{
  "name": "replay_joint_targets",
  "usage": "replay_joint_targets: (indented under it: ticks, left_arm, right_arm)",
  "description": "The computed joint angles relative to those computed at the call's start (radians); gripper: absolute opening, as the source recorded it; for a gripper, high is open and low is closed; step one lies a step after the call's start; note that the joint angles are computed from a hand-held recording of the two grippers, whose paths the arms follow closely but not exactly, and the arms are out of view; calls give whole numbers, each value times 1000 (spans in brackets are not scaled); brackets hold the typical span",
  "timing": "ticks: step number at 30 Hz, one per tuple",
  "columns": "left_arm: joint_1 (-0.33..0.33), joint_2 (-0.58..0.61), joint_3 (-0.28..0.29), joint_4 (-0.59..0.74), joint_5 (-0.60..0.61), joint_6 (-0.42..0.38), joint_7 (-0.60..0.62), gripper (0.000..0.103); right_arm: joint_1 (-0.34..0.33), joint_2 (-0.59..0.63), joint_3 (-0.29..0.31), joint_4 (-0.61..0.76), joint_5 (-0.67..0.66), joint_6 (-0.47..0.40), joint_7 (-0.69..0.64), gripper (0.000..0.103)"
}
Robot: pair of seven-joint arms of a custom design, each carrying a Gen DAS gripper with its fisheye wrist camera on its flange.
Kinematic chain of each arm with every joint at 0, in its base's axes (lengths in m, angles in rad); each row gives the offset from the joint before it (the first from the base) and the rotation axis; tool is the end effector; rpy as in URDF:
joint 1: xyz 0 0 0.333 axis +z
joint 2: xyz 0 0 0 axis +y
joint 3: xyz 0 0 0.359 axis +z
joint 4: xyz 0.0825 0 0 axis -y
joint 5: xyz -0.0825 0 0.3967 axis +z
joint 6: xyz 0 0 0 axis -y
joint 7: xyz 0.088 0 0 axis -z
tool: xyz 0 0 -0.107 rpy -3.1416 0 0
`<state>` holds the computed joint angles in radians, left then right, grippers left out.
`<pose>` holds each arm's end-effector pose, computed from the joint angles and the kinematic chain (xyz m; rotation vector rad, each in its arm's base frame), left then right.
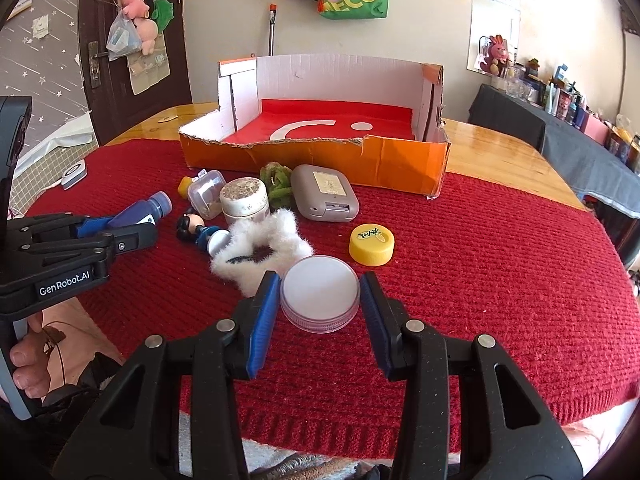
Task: Organize objects
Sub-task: 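Carry the purple bottle and white lid into the orange box with both tools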
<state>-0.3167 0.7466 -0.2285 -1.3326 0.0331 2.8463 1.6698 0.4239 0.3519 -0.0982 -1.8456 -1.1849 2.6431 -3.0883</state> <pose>0.7369 -0.3769 0.4136 -1.2883 2.2981 -0.9973 0.6406 0.2488 0.4041 -1.4437 2.0079 -0.9321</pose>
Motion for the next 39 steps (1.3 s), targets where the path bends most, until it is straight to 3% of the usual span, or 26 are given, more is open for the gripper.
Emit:
replay_joint_targets:
  ticks: [20,34,39]
  left_arm:
    - [0,33,-27,94,-29,-30,40,29]
    - [-41,149,-4,346,-30,-153,41,29]
    - [-62,223,7,494,-25,-225,41,29]
  right_arm:
    - [-12,11,-13,44,5,37,-22,40]
    - [-24,42,-40,119,75,63,-125,40]
    - [-29,60,-52,151,115,77,-178,40]
